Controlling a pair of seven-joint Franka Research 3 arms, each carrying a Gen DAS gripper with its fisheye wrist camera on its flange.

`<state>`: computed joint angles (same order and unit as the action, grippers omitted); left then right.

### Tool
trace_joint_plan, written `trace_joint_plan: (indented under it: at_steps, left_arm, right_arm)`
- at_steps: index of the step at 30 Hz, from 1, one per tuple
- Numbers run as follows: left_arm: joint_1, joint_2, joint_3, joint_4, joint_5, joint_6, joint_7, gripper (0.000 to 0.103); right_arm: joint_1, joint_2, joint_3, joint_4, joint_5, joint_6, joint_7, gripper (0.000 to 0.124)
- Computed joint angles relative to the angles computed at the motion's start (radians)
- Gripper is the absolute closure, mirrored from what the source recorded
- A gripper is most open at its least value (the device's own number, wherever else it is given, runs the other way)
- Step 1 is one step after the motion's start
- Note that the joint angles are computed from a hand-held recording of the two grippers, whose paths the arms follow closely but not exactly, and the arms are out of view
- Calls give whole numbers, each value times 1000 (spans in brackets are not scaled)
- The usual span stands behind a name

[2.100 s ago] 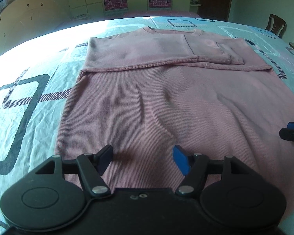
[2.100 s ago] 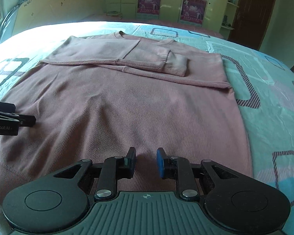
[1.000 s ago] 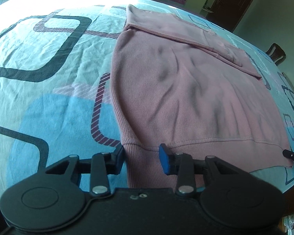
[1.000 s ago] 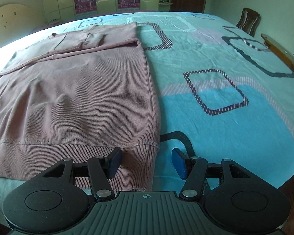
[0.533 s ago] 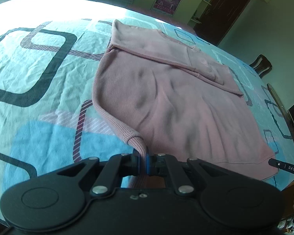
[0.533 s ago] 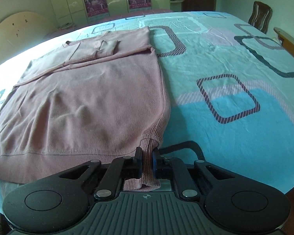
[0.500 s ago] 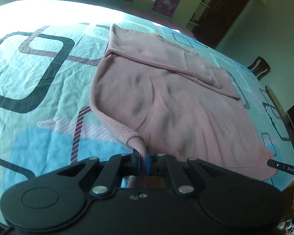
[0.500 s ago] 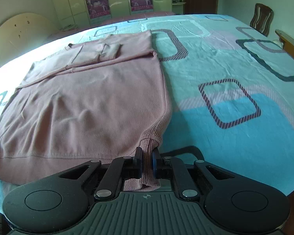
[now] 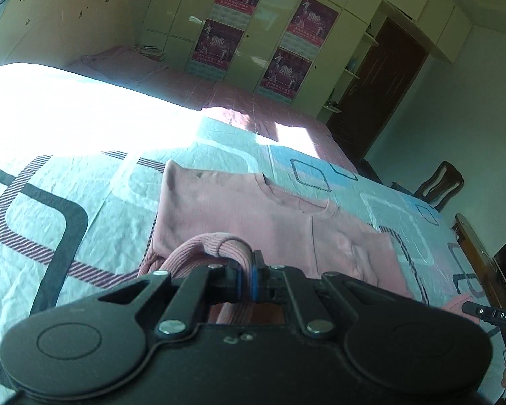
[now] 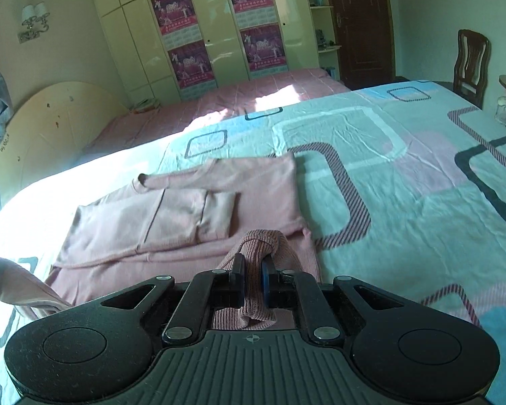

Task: Fold small clothes
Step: 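Lift the held hem with both tools and fold it toward the collar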

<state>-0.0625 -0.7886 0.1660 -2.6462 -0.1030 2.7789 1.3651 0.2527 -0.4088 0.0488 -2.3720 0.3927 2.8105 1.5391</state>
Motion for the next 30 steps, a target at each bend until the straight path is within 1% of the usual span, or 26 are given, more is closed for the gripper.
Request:
trace_joint_plan:
  at_steps: [3, 4, 6, 8, 11, 13, 15, 16, 18, 19, 20, 21, 22, 23, 24, 25, 27, 30]
  left_arm:
    - [-5, 157, 4, 96, -4, 67, -4, 98]
    - [-11, 220, 10, 138, -12, 84, -4, 98]
    - [-14, 332, 15, 216, -30, 98, -2, 98]
    - [-2, 427, 7, 283, -51, 100, -1, 98]
    - [59, 558, -44, 370, -43, 96, -25, 98]
    - [106, 628, -84, 417, -10, 80, -51, 97]
    - [148, 677, -123, 453, 49, 49, -87, 96]
    - [169, 699, -143, 472, 104, 27, -119, 89]
    - [186, 710, -156, 475, 128, 26, -112, 82]
    - [187, 708, -154, 472, 96, 28, -82, 80]
    - [181, 702, -147, 466, 27, 30, -22, 71]
    - [164, 697, -129, 467, -40, 27, 33, 45]
    - [182, 684, -142, 455, -36, 44, 31, 30]
    - [196, 665, -150, 430, 5, 89, 11, 15]
    - [204, 650, -152, 412, 36, 121, 8, 15]
    - [193, 641, -138, 415, 21, 116, 49, 15]
    - [170, 636, -111, 427, -34, 97, 130, 17]
    - [163, 657, -109, 454, -42, 62, 220, 17]
  right_arm:
    - [21, 161, -39, 153, 56, -2, -21, 116]
    - [18, 216, -42, 207, 70, -9, -21, 116]
    - [6, 329, -41, 324, 94, -37, -7, 116]
    - [-12, 436, -36, 439, 110, -80, 20, 116]
    - [-36, 567, -26, 573, 114, -129, 75, 116]
    - [-41, 630, -23, 635, 78, -149, 111, 115]
    - [-45, 688, -24, 693, 38, -182, 137, 115]
    - [-51, 710, -20, 715, 34, -205, 139, 115]
    - [-67, 731, -11, 732, 46, -216, 134, 115]
    - [-83, 733, 2, 735, 71, -218, 105, 115]
    - [-96, 732, 13, 734, 94, -214, 69, 115]
    - [-99, 731, 15, 732, 102, -202, 49, 114]
    - [-103, 725, 17, 723, 111, -180, 31, 101]
    - [-102, 720, 14, 715, 113, -152, 20, 89]
    - [-100, 719, 13, 712, 111, -126, 9, 68]
    - [-107, 714, 19, 707, 123, -112, -20, 67]
    - [-120, 717, 28, 718, 144, -113, -71, 67]
    - [-124, 741, 44, 746, 156, -114, -166, 67]
